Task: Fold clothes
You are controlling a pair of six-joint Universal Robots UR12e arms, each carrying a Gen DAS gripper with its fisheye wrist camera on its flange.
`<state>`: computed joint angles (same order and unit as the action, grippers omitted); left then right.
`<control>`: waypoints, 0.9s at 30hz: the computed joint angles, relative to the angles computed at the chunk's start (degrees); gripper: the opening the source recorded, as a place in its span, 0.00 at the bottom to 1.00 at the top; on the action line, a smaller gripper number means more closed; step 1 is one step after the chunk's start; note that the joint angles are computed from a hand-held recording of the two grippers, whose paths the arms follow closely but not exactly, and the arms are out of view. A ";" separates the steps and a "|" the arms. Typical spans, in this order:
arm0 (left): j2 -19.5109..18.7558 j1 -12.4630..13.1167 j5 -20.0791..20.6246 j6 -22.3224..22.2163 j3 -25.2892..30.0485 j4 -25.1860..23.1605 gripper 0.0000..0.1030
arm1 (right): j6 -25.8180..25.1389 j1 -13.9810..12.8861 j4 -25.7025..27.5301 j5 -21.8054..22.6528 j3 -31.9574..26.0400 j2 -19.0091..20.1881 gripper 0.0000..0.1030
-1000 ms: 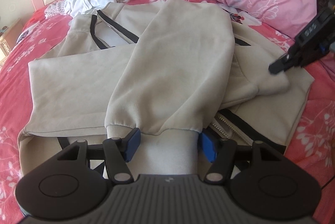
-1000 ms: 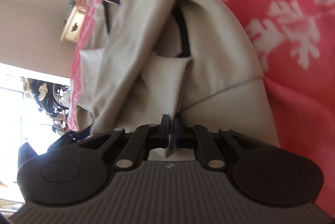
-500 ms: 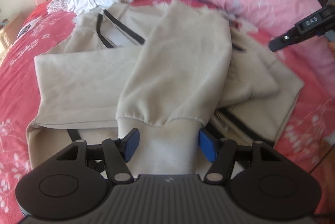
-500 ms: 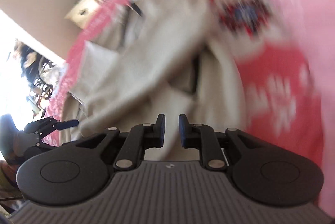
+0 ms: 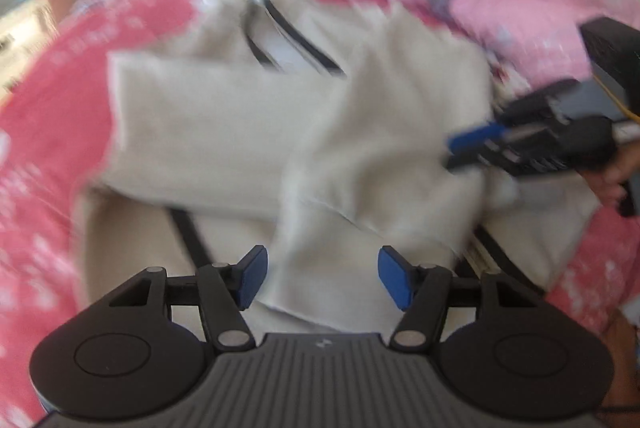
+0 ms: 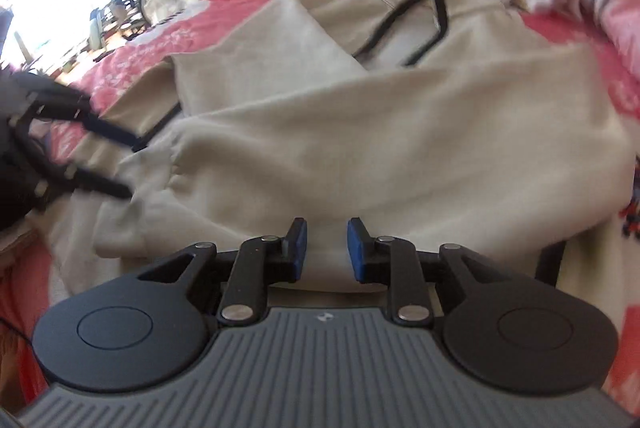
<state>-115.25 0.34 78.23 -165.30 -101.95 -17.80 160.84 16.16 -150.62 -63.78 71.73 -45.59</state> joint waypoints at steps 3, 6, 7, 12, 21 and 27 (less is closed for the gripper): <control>-1.50 -0.34 8.52 2.00 2.03 0.55 0.61 | 2.29 -0.53 -5.59 3.78 0.66 -0.23 0.25; -4.22 0.65 9.30 0.70 4.70 -1.00 0.55 | 1.70 0.06 -4.35 3.72 -1.34 0.87 0.26; -5.12 1.04 8.95 0.22 5.49 -1.22 0.55 | 1.22 0.21 -3.87 3.22 -1.72 1.13 0.26; -8.41 1.07 17.11 -6.73 5.59 8.14 0.25 | 2.48 0.60 -1.97 1.84 -0.86 1.14 0.26; -6.53 2.90 14.22 -17.09 2.95 9.13 0.21 | 5.39 0.02 -0.77 1.96 -0.54 1.66 0.27; -3.44 2.40 9.67 -13.17 0.86 12.29 0.54 | 3.11 0.00 -3.88 2.79 0.36 1.21 0.27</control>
